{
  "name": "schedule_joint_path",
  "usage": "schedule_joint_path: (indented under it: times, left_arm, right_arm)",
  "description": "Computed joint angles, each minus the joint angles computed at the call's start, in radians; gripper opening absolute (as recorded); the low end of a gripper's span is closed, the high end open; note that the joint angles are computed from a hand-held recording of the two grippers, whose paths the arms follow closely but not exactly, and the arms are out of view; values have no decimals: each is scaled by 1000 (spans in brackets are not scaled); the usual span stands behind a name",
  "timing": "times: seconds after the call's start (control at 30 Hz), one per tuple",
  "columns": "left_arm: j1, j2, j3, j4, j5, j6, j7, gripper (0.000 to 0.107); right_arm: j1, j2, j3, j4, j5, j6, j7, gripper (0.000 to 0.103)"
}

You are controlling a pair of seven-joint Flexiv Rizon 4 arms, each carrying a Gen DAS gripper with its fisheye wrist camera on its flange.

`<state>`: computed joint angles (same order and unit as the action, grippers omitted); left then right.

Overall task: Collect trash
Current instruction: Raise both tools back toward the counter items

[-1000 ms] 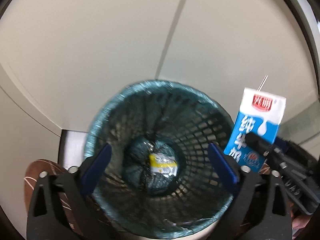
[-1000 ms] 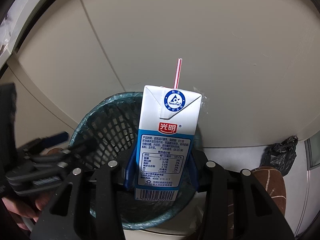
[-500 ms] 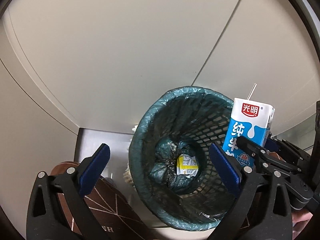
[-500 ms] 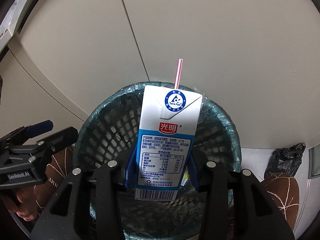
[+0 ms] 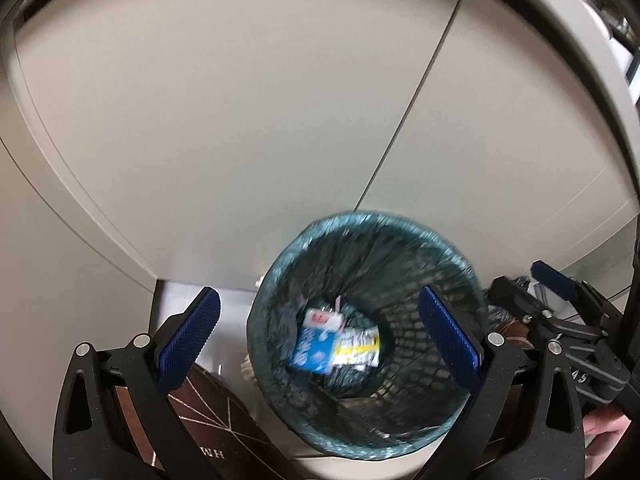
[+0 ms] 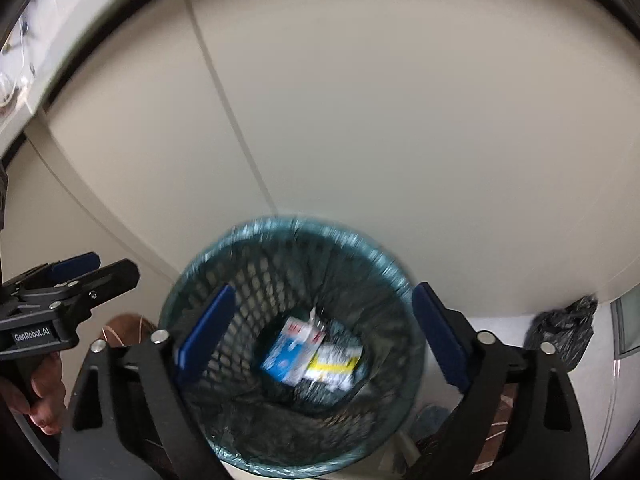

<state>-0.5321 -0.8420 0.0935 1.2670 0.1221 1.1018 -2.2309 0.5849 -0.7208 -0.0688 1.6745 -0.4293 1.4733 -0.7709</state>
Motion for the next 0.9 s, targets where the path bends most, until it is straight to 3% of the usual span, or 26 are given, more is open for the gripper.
schedule_joint_path:
  times: [0.3, 0.53, 0.73, 0.9]
  left_arm:
    - [-25, 67, 35, -64, 61, -46, -15, 97]
    - [-26, 103, 36, -163, 117, -124, -11, 97]
    - [-10, 89, 26, -293, 143, -204, 4, 97]
    - [12, 49, 18, -442, 142, -300, 48, 97]
  right_arm:
    - [154, 110, -306, 68, -55, 130, 107, 95]
    - [281, 165, -527, 74, -63, 159, 142, 95]
    - [276, 185, -577, 6, -88, 133, 143, 95]
    - [146, 179, -446, -127, -127, 44, 118, 95]
